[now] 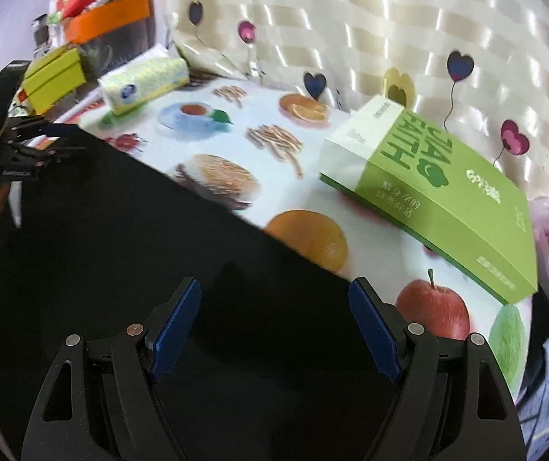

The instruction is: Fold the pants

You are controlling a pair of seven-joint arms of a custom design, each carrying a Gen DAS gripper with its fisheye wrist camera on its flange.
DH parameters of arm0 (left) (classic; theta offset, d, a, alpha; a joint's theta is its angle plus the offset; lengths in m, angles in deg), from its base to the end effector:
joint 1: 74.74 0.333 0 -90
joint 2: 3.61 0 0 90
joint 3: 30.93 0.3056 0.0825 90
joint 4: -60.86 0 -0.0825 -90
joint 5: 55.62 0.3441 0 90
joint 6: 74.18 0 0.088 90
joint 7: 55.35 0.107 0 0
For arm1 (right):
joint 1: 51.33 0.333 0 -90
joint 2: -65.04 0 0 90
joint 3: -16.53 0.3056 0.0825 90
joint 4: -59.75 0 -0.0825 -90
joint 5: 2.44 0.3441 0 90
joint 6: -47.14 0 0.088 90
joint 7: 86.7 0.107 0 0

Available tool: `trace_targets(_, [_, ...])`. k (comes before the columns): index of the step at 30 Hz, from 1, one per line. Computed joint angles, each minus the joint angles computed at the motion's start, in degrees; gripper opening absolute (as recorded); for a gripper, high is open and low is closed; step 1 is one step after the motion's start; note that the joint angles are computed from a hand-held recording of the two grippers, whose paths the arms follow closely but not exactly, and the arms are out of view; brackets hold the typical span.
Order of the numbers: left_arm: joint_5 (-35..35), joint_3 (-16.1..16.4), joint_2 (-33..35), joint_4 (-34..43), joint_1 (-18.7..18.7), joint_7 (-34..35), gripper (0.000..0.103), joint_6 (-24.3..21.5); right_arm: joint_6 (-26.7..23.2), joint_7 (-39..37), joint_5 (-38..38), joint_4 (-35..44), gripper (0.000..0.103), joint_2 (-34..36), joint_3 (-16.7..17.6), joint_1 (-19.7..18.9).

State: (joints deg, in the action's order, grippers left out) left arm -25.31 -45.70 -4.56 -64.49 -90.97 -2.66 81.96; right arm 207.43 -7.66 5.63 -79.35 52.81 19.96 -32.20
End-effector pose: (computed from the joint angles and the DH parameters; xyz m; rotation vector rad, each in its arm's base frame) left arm 0.4497 -0.2928 0.4643 -1.5439 2.1330 -0.6286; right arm 0.4387 0.1763 0.4674 -2.2267 1.3678 -0.4201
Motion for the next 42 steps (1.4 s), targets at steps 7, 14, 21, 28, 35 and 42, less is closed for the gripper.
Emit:
trace_targets(7, [-4.7, 0.8, 1.7, -0.8, 0.3, 5.8, 0.071, 3.3, -3.1, -4.5, 4.0, 2.8, 0.080, 3.5, -1.2, -0.1])
trace_targets(14, [-9.7, 0.5, 1.5, -1.3, 0.0, 12.4, 0.039, 4.9, -2.9, -6.2, 4.9, 3.0, 0.015, 3.1, -0.4, -0.8])
trace_targets(21, [-2.4, -0.1, 2.3, 1.0, -2.1, 7.8, 0.004, 1.7, -1.0, 1.6, -5.8, 1.7, 0.011, 1.5, 1.9, -2.2])
trace_targets(28, [5.1, -0.9, -3.1, -1.8, -1.5, -1.2, 0.004, 2.8, 1.9, 4.6, -8.0, -3.8, 0.010, -8.5, 2.3, -1.3])
trace_targets(35, [4.4, -4.6, -17.0, -11.8, 1.2, -6.1, 0.004, 8.7, 2.2, 7.9, -8.1, -13.3, 0.010, -25.0, 3.7, 0.4])
trace_targets(42, [-4.3, -6.9, -32.5, -24.5, -1.4, -5.6, 0.004, 12.1, -5.9, 16.4, -8.5, -23.6, 0.010, -45.0, 9.4, 4.4])
